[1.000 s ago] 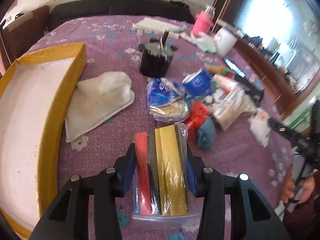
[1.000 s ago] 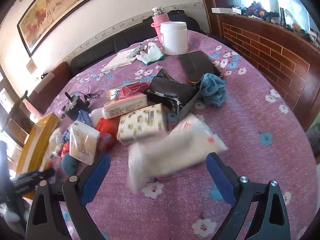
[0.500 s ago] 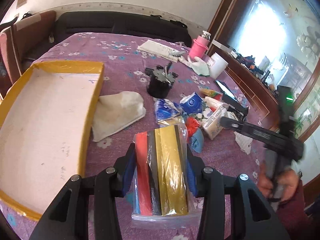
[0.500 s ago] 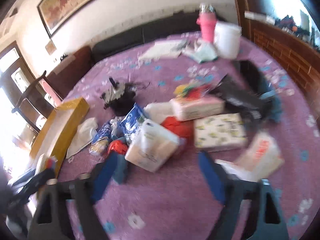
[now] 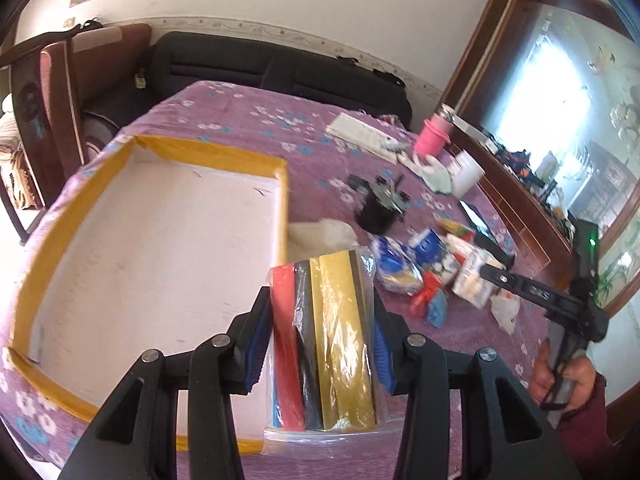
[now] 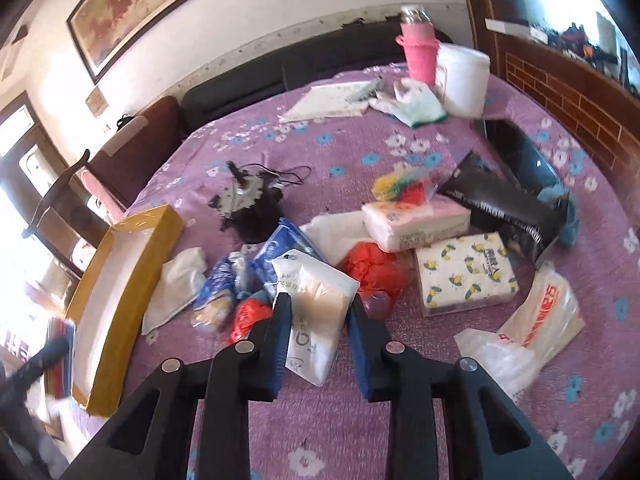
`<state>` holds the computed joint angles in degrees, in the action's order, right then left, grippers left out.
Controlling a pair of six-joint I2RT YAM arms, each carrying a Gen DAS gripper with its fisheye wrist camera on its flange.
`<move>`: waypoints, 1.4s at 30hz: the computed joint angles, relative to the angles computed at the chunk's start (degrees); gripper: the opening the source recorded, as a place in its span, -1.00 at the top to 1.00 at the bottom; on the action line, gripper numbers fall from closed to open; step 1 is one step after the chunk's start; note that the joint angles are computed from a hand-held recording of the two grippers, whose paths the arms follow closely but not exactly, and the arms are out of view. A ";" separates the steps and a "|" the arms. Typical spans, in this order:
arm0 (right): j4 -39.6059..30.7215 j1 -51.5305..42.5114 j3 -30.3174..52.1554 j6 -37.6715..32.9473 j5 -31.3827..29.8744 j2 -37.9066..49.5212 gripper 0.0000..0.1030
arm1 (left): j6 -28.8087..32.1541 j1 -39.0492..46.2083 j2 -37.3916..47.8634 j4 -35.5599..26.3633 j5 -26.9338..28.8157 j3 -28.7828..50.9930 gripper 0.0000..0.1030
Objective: Organize soft objects
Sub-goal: 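Carry sponge pack into yellow box with left gripper while right drops white face bag there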
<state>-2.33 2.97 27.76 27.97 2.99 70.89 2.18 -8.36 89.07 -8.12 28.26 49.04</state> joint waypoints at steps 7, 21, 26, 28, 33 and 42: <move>-2.96 4.77 7.59 0.54 -1.40 0.96 0.52 | 3.38 4.04 6.71 -5.10 -0.72 10.39 0.16; -8.39 14.65 52.85 2.65 -11.65 45.06 0.51 | -0.75 3.92 39.25 -19.26 -2.63 50.86 0.16; -12.99 13.93 64.99 2.76 -12.73 55.28 0.51 | -3.10 3.72 45.28 -20.80 -4.48 58.18 0.08; -14.33 13.70 67.96 2.28 -13.71 57.96 0.50 | -3.05 3.72 45.40 -20.17 -4.80 57.82 -0.06; -13.27 13.74 67.45 2.27 -13.65 58.28 0.36 | -1.58 3.06 42.36 -16.46 -8.45 52.85 -0.30; -5.78 13.73 50.57 1.55 -8.86 44.70 0.12 | 1.55 0.37 32.70 -9.10 -14.02 39.84 -0.38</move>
